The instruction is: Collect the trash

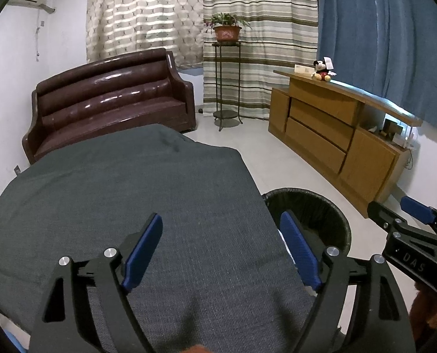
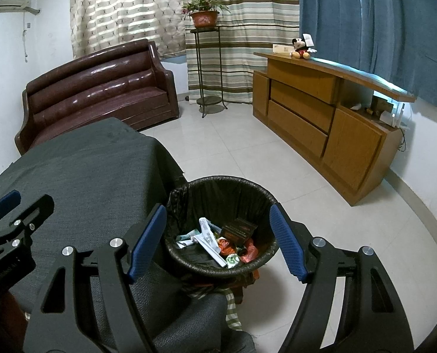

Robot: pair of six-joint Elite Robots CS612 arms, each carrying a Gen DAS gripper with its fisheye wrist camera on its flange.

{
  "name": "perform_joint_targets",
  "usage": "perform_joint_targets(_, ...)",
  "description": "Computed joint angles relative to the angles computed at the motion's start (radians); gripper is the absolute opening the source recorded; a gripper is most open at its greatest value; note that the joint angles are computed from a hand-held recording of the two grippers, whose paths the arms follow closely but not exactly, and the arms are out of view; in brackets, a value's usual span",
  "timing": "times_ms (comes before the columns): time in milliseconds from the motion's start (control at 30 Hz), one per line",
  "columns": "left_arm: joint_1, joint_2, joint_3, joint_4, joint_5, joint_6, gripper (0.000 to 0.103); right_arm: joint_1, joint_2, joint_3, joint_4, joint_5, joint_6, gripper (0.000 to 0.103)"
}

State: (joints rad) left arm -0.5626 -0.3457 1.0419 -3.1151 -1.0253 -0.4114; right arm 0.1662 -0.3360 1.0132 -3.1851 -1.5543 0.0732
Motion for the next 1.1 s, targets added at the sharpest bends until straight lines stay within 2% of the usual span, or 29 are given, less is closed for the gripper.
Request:
perform_joint_targets(233, -0.004, 0.0, -0.002, 0.003, 0.015, 0.004, 0.081, 0.0, 0.0, -0.001, 0.0, -0.001, 0.0, 0.071)
perform_joint_targets(633, -0.001, -0.005, 0.002, -0.004, -0.013, 0.005, 0.082, 0.001, 0.0, -0.001, 0.001, -0.002, 0.0, 0.071)
perform_joint_targets(933, 0.002, -0.004, 0.009, -0.049, -0.022, 0.033, 0.082, 0.001, 0.0, -0.001, 0.002, -0.002, 0.0, 0.071)
perform_joint_targets(1100, 0.001, -0.009, 0.016, -0.028, -0.007, 0.003, 0.084, 0.002, 0.001, -0.002, 0.0, -0.002, -0.002, 0.071)
